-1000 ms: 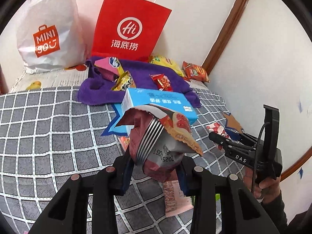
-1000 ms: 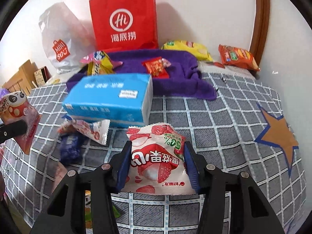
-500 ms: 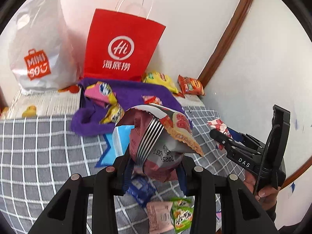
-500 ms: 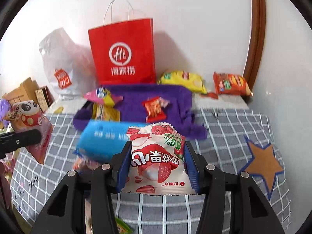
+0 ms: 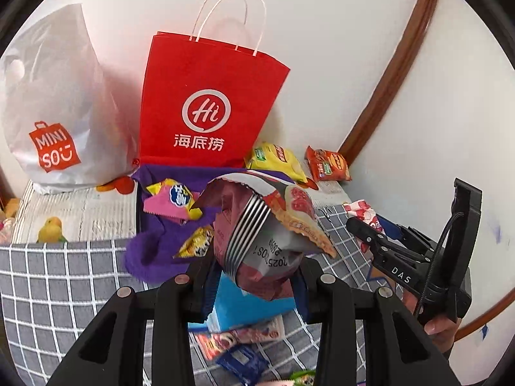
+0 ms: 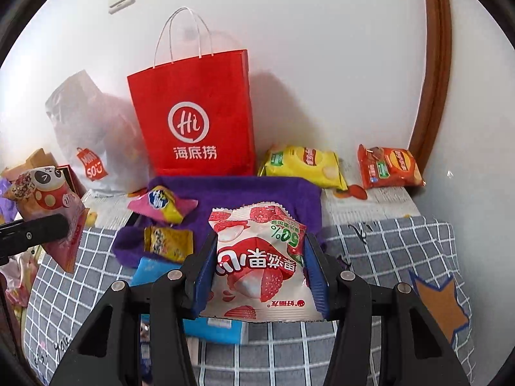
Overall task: Organize snacks
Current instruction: 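Carry the strawberry packet and silver-pink bag over the purple towel with both tools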
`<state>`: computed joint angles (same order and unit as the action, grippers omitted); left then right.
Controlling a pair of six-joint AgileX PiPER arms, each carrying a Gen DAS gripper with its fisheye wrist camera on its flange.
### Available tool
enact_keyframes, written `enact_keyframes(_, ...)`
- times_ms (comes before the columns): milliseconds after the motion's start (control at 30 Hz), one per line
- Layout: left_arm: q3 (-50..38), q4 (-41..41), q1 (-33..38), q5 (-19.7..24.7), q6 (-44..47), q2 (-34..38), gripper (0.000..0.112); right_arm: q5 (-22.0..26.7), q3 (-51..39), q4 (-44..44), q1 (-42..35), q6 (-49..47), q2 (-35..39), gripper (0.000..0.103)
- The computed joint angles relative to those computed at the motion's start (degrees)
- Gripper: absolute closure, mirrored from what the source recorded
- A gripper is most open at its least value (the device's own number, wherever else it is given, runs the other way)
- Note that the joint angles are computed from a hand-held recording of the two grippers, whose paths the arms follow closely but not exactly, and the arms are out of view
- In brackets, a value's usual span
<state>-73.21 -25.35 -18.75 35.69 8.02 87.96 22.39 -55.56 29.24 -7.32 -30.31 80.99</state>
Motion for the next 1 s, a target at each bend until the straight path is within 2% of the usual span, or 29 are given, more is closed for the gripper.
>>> enact_keyframes(467,-21.5,-0.1,4.0,6.3,-0.3,16.9,0.076,1.0,-15.9,-4.9,3.8,8.3,13.2,0.052)
enact_keyframes(733,-34.5,2.8,5.1,10.3,-5.1,27.5,0.076,2.8,-26.3,-5.8,4.7,9.4,22.3,0.052)
enact_keyframes(933,-35.5,4.4,4.5,8.5,-5.6,31.7,0.076,3.7,-32.3,-5.5,5.2,8.5,29.0,0.052)
enact_keyframes(1000,-38.2,5.8,4.3,10.7,-6.5,34.1,0.076,3.9,-33.6,-4.3,5.1,7.1,31.3,0.052)
